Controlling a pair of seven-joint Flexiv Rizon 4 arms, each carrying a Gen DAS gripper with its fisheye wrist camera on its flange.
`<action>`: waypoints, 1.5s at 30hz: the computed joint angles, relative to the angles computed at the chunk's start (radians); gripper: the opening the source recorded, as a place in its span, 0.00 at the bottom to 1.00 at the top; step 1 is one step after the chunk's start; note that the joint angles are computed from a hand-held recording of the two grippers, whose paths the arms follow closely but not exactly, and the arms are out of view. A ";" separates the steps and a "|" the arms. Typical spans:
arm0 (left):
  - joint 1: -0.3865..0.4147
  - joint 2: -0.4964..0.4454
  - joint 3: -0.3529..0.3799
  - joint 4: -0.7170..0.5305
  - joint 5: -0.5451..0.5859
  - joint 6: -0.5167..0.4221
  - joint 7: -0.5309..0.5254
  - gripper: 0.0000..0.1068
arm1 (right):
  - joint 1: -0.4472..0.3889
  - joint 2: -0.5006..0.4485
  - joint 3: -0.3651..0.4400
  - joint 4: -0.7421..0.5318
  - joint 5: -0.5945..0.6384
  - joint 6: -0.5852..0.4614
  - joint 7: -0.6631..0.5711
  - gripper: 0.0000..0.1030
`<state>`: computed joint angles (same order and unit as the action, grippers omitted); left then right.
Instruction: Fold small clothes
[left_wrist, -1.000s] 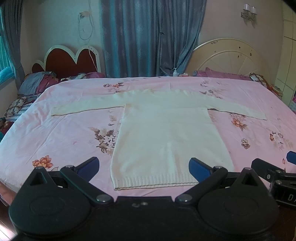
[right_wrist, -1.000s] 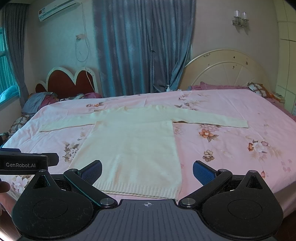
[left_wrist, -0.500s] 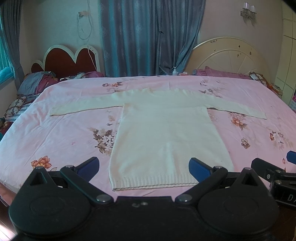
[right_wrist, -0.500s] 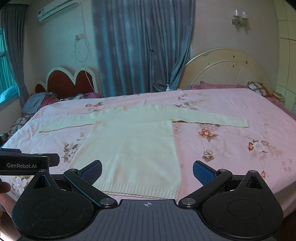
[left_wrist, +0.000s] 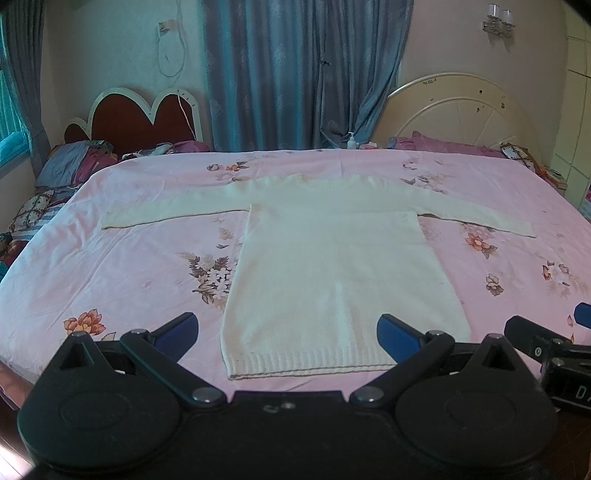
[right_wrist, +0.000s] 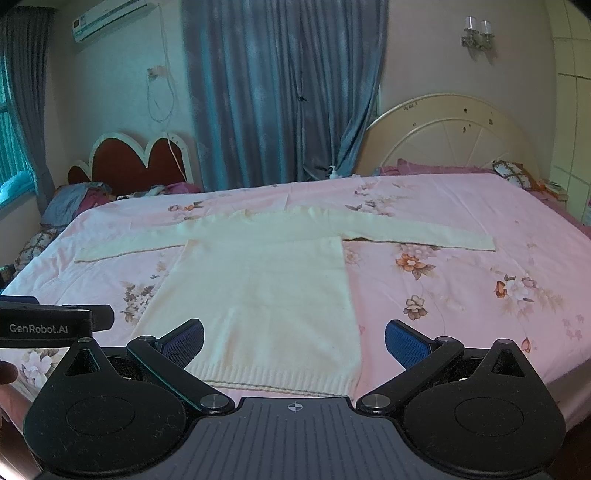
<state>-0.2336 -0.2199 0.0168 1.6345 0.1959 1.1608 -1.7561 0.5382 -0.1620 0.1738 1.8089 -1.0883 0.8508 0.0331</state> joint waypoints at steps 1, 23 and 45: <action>0.001 -0.001 0.000 0.000 -0.001 0.000 0.000 0.96 | 0.000 -0.001 0.000 0.001 -0.001 0.002 0.002 1.00; 0.015 -0.040 0.000 -0.041 -0.034 -0.038 0.023 0.96 | 0.001 -0.040 -0.022 -0.020 0.007 0.002 0.010 1.00; 0.043 -0.319 -0.005 -0.360 -0.173 -0.139 0.156 0.96 | 0.016 -0.226 -0.120 -0.215 0.113 -0.048 -0.080 1.00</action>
<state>-0.1908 -0.5390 0.0117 1.2745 0.0230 1.0215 -1.6001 0.5545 -0.3884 0.0537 1.5942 -0.9750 0.8030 -0.0473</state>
